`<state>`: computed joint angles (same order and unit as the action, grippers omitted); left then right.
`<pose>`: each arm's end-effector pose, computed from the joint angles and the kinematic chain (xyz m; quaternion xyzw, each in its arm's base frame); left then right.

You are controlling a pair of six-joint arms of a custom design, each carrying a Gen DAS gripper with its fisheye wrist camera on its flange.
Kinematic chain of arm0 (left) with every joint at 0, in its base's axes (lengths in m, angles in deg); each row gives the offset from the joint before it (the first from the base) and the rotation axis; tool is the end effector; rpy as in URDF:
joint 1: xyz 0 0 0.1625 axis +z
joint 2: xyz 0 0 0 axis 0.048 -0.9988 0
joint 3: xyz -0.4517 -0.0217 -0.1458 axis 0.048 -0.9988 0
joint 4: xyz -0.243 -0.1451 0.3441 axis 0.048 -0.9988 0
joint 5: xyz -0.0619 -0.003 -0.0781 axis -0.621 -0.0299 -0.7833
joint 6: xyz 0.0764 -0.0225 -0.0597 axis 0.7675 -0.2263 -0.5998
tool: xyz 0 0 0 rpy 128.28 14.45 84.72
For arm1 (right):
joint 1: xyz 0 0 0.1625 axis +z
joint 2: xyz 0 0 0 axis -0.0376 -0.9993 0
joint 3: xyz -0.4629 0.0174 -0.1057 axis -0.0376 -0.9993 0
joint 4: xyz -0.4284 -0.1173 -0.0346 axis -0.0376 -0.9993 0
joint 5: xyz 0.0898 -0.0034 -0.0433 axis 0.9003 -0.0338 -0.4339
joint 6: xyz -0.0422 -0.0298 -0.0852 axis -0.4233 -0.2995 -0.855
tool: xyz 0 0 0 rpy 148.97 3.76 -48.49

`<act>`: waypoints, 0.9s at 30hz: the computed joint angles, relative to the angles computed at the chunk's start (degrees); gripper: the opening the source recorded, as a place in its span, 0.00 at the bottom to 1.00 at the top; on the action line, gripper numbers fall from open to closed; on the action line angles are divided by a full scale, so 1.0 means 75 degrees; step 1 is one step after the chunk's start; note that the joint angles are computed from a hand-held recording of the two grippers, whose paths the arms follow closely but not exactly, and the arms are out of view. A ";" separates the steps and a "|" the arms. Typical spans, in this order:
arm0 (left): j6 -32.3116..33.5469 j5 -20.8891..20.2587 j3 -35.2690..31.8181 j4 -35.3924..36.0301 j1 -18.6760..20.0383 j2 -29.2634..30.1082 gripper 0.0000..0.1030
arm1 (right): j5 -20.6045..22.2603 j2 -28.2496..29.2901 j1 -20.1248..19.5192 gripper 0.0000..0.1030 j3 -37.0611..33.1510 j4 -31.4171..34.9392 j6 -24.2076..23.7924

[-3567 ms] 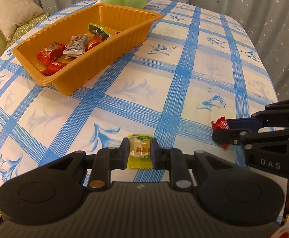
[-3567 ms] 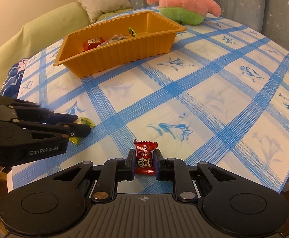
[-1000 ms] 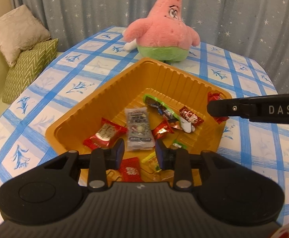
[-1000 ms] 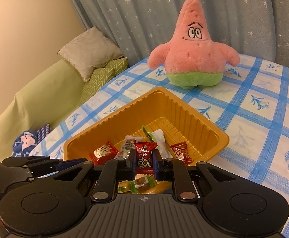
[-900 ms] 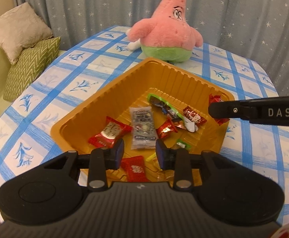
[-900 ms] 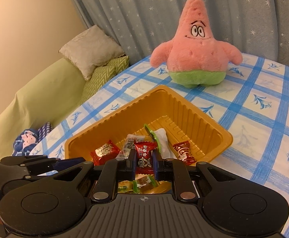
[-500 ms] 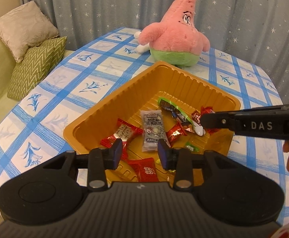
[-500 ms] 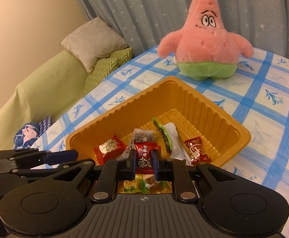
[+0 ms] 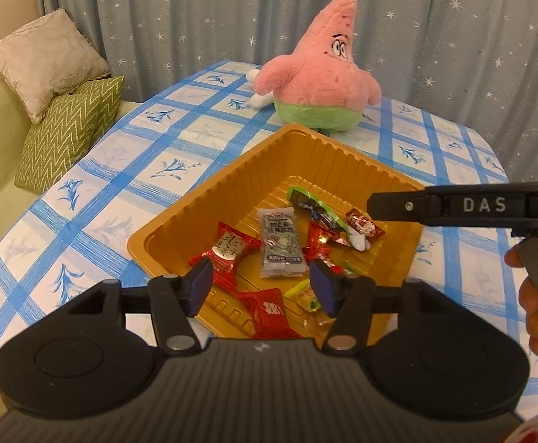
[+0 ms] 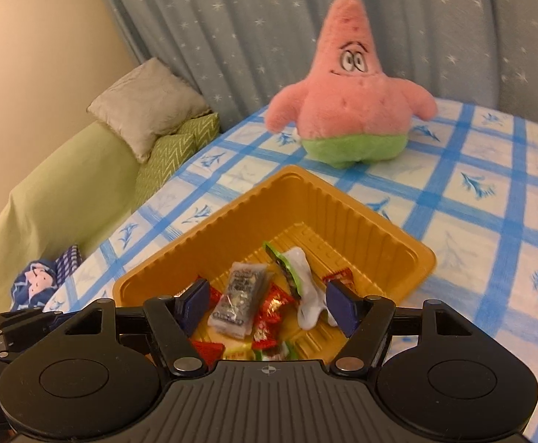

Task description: Organize snacks

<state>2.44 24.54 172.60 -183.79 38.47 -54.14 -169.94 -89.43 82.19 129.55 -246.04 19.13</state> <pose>-0.3829 -0.5973 0.0095 0.3183 0.8786 -0.2510 0.2525 0.0218 -0.5635 0.3422 0.0576 -0.8965 0.4007 0.1801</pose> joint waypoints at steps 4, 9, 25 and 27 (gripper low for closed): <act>-0.0171 -0.0098 0.0201 0.0119 -0.0122 -0.0166 0.59 | -0.0202 -0.0344 -0.0044 0.80 0.0424 -0.0272 0.0241; -0.0560 -0.0072 0.0580 0.0178 -0.0404 -0.0378 0.62 | -0.0533 -0.0960 -0.0119 0.84 0.0958 -0.0208 0.0543; -0.3376 0.0536 0.1820 0.1314 -0.2050 -0.0797 0.66 | -0.0463 -0.3645 -0.0854 0.85 0.2652 0.0948 -0.0735; -0.3760 0.0569 0.1918 0.1504 -0.2284 -0.0815 0.66 | -0.0274 -0.4089 -0.1074 0.85 0.2838 0.1252 -0.0971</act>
